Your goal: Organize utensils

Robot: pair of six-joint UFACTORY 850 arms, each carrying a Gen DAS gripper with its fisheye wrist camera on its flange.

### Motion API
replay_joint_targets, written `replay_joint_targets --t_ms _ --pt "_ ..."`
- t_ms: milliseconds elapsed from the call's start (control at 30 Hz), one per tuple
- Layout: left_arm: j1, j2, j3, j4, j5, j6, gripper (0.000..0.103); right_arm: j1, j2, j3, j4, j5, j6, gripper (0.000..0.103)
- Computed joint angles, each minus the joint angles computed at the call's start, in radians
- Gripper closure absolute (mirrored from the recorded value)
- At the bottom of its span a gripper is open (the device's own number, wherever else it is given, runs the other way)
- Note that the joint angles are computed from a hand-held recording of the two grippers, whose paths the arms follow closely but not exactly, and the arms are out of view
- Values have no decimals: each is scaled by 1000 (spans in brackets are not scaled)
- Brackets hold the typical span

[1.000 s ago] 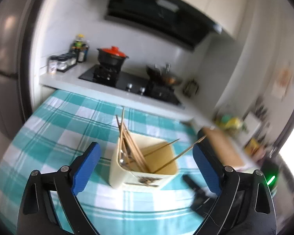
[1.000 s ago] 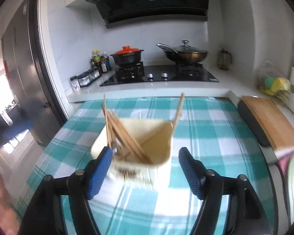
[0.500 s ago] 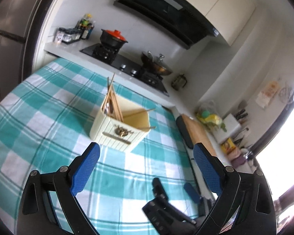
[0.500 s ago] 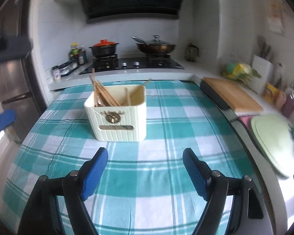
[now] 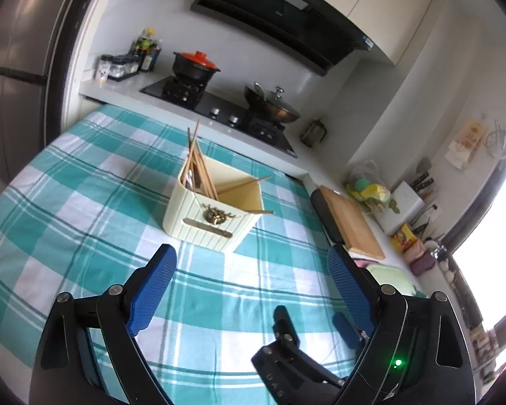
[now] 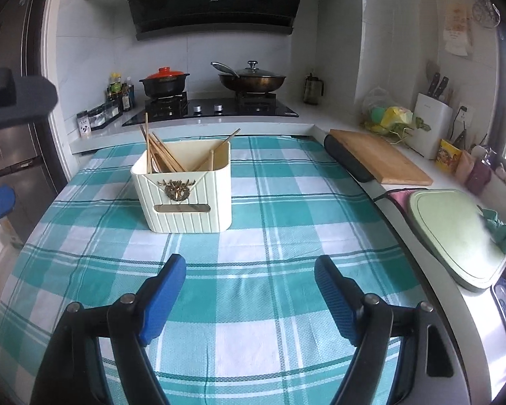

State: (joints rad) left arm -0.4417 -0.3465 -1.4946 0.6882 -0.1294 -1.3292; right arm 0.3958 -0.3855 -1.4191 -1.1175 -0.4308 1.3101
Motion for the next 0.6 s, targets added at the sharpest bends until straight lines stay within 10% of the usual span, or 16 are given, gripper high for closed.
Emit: replay_joint_targets --t_ms 433,600 --pt "-17 -25 -35 154 -20 -39 20 -7 -2 11 -45 21 34 21" --pt "-7 -12 -15 334 -52 -176 6 -13 -10 -7 -31 7 15 21"
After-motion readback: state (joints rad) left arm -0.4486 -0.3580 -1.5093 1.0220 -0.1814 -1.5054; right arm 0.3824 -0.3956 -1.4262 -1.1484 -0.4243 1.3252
